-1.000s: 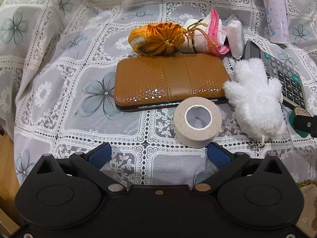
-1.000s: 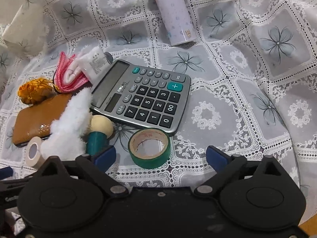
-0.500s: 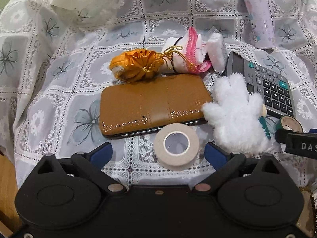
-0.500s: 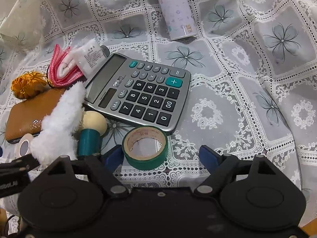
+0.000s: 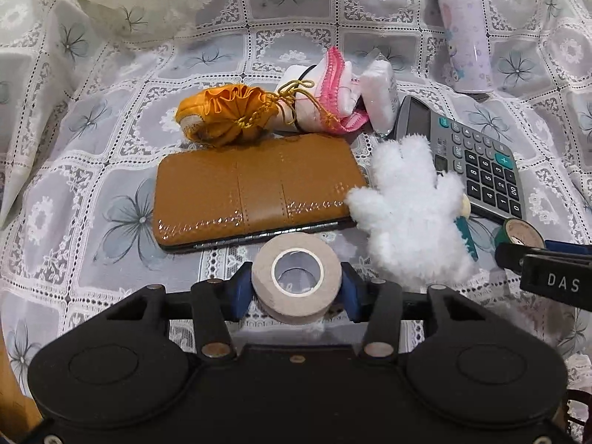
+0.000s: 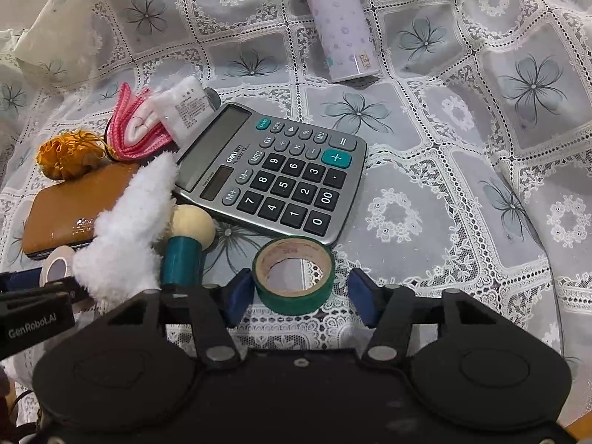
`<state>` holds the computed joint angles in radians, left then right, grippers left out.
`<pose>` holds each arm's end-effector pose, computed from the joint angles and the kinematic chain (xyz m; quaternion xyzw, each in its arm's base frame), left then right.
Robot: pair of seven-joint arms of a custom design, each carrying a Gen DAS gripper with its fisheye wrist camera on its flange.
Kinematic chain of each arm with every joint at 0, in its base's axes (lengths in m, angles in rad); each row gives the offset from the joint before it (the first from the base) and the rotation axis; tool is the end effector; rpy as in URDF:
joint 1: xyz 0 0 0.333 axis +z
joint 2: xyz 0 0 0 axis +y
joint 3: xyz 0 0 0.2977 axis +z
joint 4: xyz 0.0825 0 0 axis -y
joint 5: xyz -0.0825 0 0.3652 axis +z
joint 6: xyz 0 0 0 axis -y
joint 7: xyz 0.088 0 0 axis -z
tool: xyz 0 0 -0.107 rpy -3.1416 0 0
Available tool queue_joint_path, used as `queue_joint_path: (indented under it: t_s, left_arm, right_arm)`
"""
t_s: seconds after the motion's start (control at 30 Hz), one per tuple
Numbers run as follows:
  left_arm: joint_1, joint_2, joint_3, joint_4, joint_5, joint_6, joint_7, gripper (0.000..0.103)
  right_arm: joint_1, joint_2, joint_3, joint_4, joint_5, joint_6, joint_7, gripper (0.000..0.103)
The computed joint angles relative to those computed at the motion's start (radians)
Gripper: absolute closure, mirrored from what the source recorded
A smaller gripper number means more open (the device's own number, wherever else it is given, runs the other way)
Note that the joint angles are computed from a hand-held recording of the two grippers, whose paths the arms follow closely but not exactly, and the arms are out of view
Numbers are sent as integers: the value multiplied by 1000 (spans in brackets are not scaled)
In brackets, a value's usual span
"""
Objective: Organize soft objects
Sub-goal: 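Close the left gripper on the beige tape roll, then close the right gripper on the green tape roll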
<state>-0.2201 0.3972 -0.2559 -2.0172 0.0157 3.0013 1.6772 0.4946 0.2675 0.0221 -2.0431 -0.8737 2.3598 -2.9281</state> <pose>0.5630 -0.2789 0.3247 -0.4672 0.8324 -0.2665 0.1333 0.5092 0.2775 0.3139 -0.4260 0.8523 -0.2746 0.1296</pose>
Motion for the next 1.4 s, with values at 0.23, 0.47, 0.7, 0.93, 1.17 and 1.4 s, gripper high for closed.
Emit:
queue_joint_path:
  t_s: [0.23, 0.47, 0.7, 0.93, 1.17, 1.4]
  left_arm:
    - [45, -48, -40, -52, -54, 0, 21, 55]
    - [45, -74, -39, -84, -75, 3, 28, 55]
    - [37, -72, -35, -80, -83, -3, 33, 55]
    - [38, -76, -37, -85, -89, -8, 39, 55]
    - [74, -129, -84, -144, -154, 9, 89, 55]
    - [110, -229, -140, -248, -308, 31, 215, 55]
  right_arm:
    - [3, -24, 10, -24, -1, -7, 8, 56]
    - [4, -24, 9, -28, -15, -37, 42, 32]
    - [-6, 14, 5, 20, -28, -41, -2, 32]
    - [0, 10, -6, 4, -12, -21, -9, 56]
    - [2, -49, 12, -49, -14, -23, 39, 55]
    - [14, -156, 66, -136, -38, -42, 122, 55]
